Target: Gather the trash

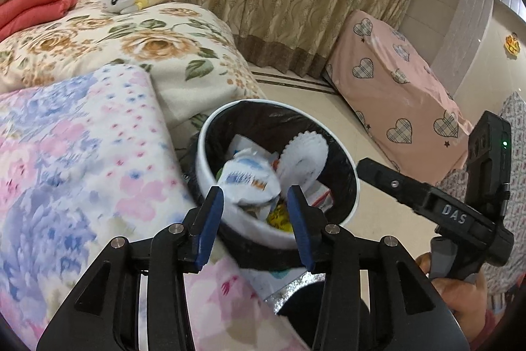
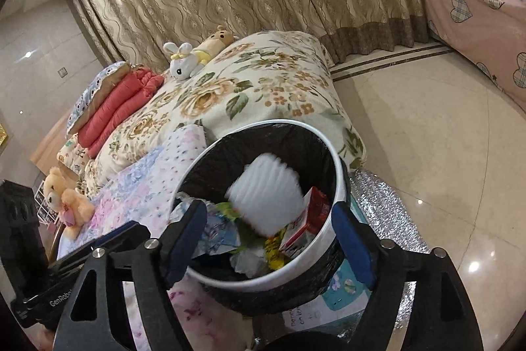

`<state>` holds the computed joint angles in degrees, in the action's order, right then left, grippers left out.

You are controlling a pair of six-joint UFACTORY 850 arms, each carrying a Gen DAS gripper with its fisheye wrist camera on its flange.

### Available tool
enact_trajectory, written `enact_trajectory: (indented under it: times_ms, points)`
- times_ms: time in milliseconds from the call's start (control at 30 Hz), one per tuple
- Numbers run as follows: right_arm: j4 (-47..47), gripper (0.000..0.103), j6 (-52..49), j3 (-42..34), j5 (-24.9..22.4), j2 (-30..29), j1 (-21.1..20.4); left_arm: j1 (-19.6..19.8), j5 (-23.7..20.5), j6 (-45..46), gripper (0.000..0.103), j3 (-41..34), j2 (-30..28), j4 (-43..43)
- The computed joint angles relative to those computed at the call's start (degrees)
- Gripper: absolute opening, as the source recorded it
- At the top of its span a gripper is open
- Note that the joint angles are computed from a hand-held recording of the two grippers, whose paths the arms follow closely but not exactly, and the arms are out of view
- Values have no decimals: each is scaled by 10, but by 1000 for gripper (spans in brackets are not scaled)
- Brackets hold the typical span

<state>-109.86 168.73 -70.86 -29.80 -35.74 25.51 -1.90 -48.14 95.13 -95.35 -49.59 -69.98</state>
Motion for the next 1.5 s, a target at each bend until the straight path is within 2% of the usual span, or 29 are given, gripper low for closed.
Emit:
enact_trajectory:
  times_ms: [200,300,600,833,933,1067,1200,1333,1500]
  points:
    - [-12,88,54,8,-25,2,30,31,2,55,46,47,22,-43]
    - [2,90,49,3,-42,-3,48,46,1,74,47,63,27,-54]
    - [57,93,-40,-44,-86,-32,97,101,-9,140,47,115,54,-107]
    - [95,96,-137,-85,-153,-61,140,141,-18,214,52,164,76,-162]
    - [96,99,-161,-98,-178,-70,151,155,-23,254,59,180,85,-205]
    - [86,101,-184,-113,-207,-80,161,173,-33,327,78,208,98,-288]
    - [67,103,-182,-122,-241,-92,170,184,-46,385,89,227,104,-350]
    - [55,103,-185,-135,-277,-111,177,190,-56,456,95,248,107,-414]
    - [54,103,-199,-149,-289,-127,180,190,-61,545,102,277,116,-506]
